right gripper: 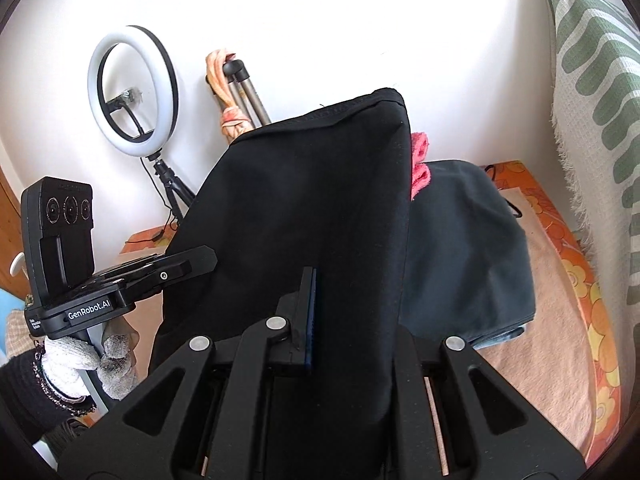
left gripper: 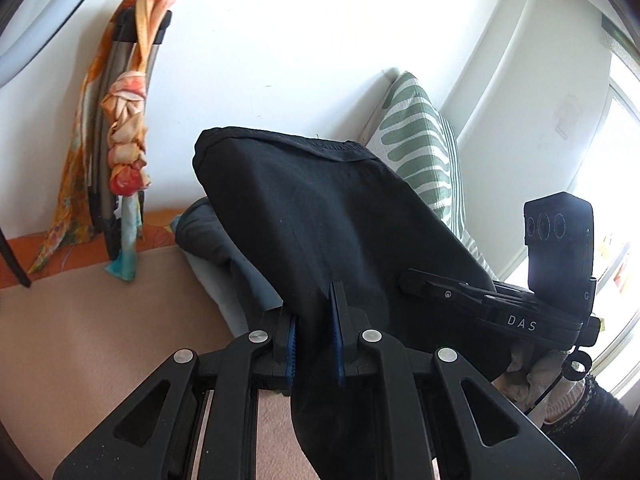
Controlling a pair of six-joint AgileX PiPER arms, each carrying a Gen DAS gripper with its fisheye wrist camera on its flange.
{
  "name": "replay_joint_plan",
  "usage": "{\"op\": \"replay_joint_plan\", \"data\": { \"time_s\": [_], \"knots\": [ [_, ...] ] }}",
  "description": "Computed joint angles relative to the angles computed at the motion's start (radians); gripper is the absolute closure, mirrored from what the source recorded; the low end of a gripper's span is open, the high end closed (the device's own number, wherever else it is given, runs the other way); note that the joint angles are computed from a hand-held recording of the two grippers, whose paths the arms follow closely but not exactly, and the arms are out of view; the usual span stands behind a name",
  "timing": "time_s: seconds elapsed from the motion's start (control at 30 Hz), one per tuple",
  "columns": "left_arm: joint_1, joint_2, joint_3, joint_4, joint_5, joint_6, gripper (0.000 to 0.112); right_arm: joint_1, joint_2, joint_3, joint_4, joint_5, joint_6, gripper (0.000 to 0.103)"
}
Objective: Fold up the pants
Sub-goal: 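Lift the trousers onto the grey stack with both tools and open them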
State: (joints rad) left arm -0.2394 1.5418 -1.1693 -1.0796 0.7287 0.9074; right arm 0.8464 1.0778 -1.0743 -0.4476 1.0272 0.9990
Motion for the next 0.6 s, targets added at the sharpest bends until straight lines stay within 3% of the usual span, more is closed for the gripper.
{"op": "replay_joint_plan", "data": {
  "time_s": [0.27, 0.6],
  "knots": [
    [-0.143, 0.119, -0.165, 0.150, -0.118, -0.169, 0.100, -0.266, 0.009, -0.009, 0.141, -0.076, -0.290, 0.091],
    [-0.221, 0.271, -0.314, 0.347, -0.160, -0.377, 0.100, -0.535, 0.092, 0.017, 0.358, -0.191, -0.607, 0.091]
  ]
}}
